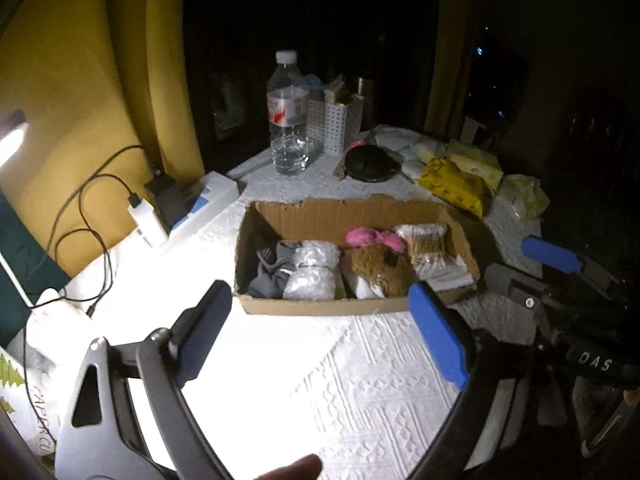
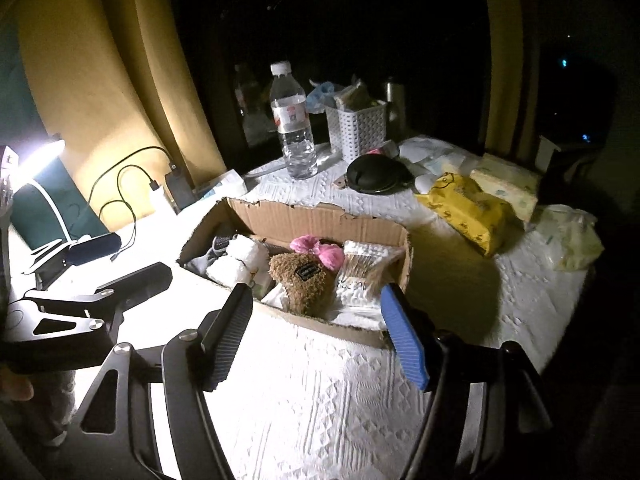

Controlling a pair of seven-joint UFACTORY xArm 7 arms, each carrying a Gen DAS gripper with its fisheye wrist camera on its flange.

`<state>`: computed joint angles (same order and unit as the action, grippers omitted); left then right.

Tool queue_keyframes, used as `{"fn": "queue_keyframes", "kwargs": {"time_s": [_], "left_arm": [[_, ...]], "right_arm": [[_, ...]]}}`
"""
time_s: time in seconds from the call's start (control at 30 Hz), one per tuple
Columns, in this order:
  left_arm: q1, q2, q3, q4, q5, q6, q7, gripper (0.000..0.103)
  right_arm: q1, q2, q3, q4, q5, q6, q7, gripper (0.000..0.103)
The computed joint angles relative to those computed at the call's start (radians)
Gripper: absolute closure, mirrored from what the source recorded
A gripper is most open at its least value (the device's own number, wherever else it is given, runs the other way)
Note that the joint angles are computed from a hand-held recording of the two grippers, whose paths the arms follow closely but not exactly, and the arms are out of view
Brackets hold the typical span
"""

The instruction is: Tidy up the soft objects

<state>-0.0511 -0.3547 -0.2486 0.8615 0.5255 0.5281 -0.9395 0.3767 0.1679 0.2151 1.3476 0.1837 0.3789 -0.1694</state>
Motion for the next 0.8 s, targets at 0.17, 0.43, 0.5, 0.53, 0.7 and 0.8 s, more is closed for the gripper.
{"fn": "queue_keyframes", "kwargs": {"time_s": [0.17,0.43,0.5,0.53,0.7,0.8], "left_arm": [[-0.006,-0.059,-0.022,-0.009,0.009,0.04,-0.006,0.012],[-0.005,-0.134,-0.061,-0.017,0.011,0.074,-0.002,0.012],[-0.005,-0.148,-0.068,-0.018,0.008,0.087,0.004,0.012],[-0.007,-0.155,-0.07,-0.019,0.005,0.09,0.008,0.012],[0.0,-0.177,-0.087,-0.012,0.006,0.104,0.017,0.012],[-0.003,-0.199,-0.088,-0.016,-0.002,0.106,0.027,0.012]], "right_arm": [[0.004,-0.07,-0.007,-0.064,-0.012,-0.026,0.023,0.019],[0.012,-0.166,-0.019,-0.141,-0.077,-0.048,0.109,0.019],[0.011,-0.183,-0.02,-0.153,-0.095,-0.05,0.132,0.018],[0.011,-0.19,-0.02,-0.158,-0.105,-0.05,0.143,0.018],[0.009,-0.227,-0.02,-0.179,-0.143,-0.045,0.186,0.018],[0.006,-0.242,-0.02,-0.184,-0.152,-0.041,0.205,0.018]]}}
